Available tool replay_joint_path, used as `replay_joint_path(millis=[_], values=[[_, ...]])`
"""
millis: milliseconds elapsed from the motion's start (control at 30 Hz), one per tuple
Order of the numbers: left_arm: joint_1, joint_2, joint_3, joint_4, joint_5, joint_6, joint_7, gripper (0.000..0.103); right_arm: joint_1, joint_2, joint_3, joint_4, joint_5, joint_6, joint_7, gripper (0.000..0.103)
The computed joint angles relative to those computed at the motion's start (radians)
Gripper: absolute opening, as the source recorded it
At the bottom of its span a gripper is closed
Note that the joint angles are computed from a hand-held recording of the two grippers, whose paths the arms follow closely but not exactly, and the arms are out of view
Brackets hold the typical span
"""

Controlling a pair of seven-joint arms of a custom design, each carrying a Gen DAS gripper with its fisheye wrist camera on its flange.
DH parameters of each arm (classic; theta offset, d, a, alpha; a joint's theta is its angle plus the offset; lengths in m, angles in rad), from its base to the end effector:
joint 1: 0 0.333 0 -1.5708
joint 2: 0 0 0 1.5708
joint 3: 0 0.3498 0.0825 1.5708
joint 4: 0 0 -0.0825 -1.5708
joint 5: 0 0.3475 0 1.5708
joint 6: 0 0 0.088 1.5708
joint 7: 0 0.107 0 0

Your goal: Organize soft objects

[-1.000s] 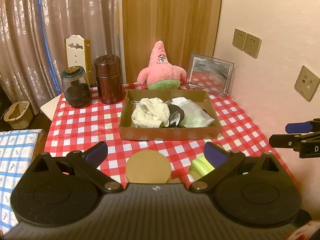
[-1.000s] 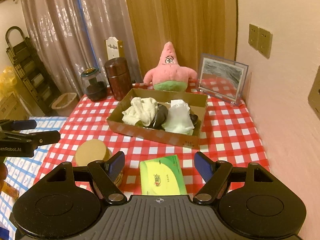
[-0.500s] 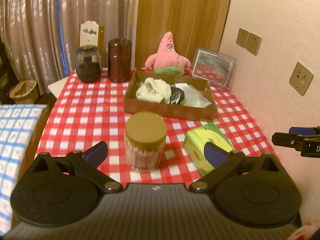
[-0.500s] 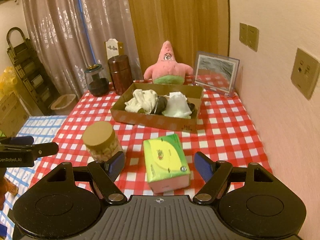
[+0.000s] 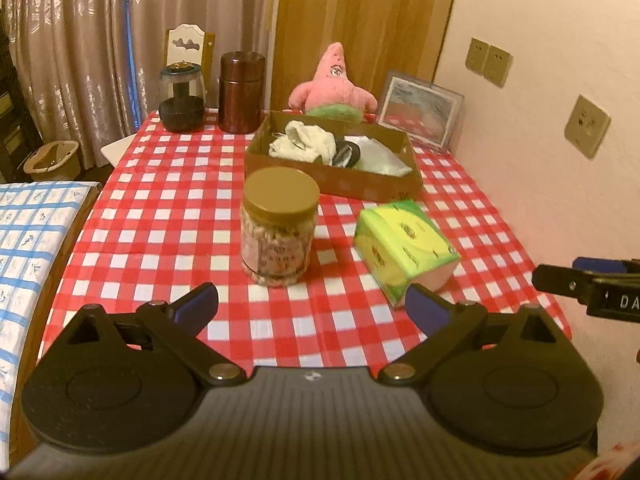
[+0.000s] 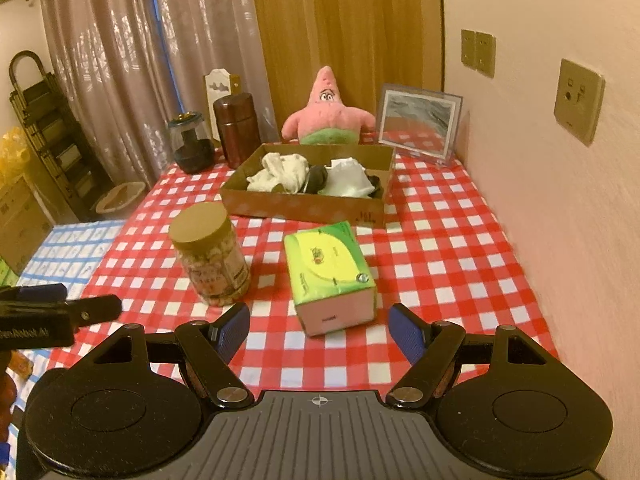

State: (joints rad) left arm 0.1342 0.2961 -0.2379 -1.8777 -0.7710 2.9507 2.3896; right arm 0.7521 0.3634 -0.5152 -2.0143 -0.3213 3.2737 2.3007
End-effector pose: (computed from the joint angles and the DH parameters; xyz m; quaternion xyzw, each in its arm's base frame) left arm 0.6424 -0.0034 0.4859 -0.5826 0.6977 -0.3565 0.2161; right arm 0.5948 0.2178 0.4552 -0.6195 0.6424 -0.2474 0.3773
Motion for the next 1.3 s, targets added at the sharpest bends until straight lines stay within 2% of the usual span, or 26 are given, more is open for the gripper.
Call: replay_joint_path(millis=[267, 467, 767, 1300], values=[[-0.001, -0.029, -0.018, -0.074, -0.06, 0.02, 0.057, 0.1, 0.124, 0.012, -0.1, -0.06, 0.045, 0.032, -0.027, 0.076], [-0.014, -0.038, -0.01, -0.102, -0.091, 0.016, 0.068, 0.1, 0.163, 0.027, -0.113, -0.081, 0.117, 0.045, -0.093, 0.076], [-0.027, -0.033, 0.006, -0.117, -0.057, 0.033, 0.034, 0.1, 0.144, 0.035, -0.075, -0.073, 0.176, 0.03, -0.145, 0.076], [-0.01, -0.03, -0.006, -0.112, -0.061, 0.029, 0.036, 0.1, 0.171, 0.045, -0.107, -0.065, 0.191, 0.024, -0.148, 0.076]])
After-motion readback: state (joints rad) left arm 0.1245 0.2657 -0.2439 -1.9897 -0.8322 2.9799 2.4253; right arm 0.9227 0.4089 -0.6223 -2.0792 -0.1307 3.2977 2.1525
